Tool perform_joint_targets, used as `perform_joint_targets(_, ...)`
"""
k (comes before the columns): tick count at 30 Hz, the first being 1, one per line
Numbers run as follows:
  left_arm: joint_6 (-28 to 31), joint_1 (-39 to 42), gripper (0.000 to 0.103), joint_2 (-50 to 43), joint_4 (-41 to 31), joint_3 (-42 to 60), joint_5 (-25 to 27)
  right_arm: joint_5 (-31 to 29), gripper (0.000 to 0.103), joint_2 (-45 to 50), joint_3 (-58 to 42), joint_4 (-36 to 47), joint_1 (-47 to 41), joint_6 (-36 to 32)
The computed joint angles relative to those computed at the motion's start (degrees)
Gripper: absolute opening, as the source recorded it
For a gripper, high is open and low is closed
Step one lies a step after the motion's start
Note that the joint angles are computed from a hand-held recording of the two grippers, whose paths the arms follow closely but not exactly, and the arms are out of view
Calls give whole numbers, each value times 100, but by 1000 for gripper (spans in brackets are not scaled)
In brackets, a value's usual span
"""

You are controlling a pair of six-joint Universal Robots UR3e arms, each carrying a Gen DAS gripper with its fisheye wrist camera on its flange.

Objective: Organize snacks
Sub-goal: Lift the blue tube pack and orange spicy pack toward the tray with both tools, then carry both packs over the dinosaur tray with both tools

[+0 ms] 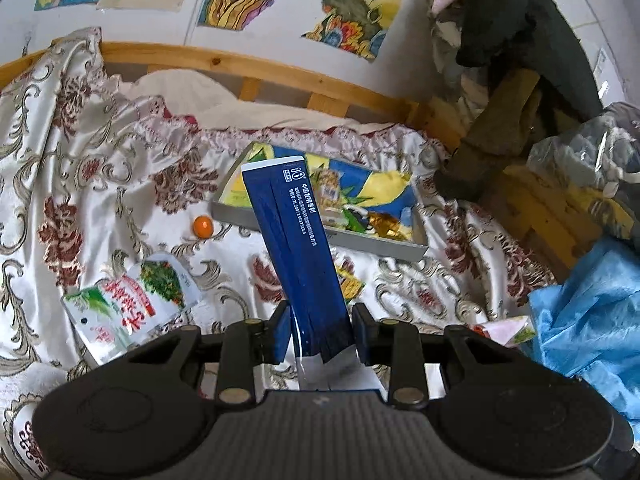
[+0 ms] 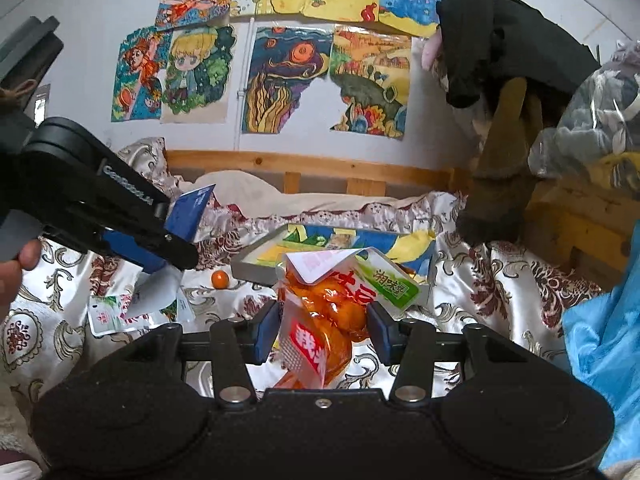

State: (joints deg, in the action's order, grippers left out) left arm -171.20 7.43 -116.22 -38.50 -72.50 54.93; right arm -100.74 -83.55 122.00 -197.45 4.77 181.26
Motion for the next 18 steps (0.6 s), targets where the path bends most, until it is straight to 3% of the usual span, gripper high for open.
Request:
perform_joint_targets(3, -10, 47, 35, 4, -17, 102, -139, 22, 49, -284, 32, 126, -62, 93)
perform_joint_targets(18, -328, -179, 35, 76, -359, 809, 259, 478, 49, -1318, 156, 449, -635, -277)
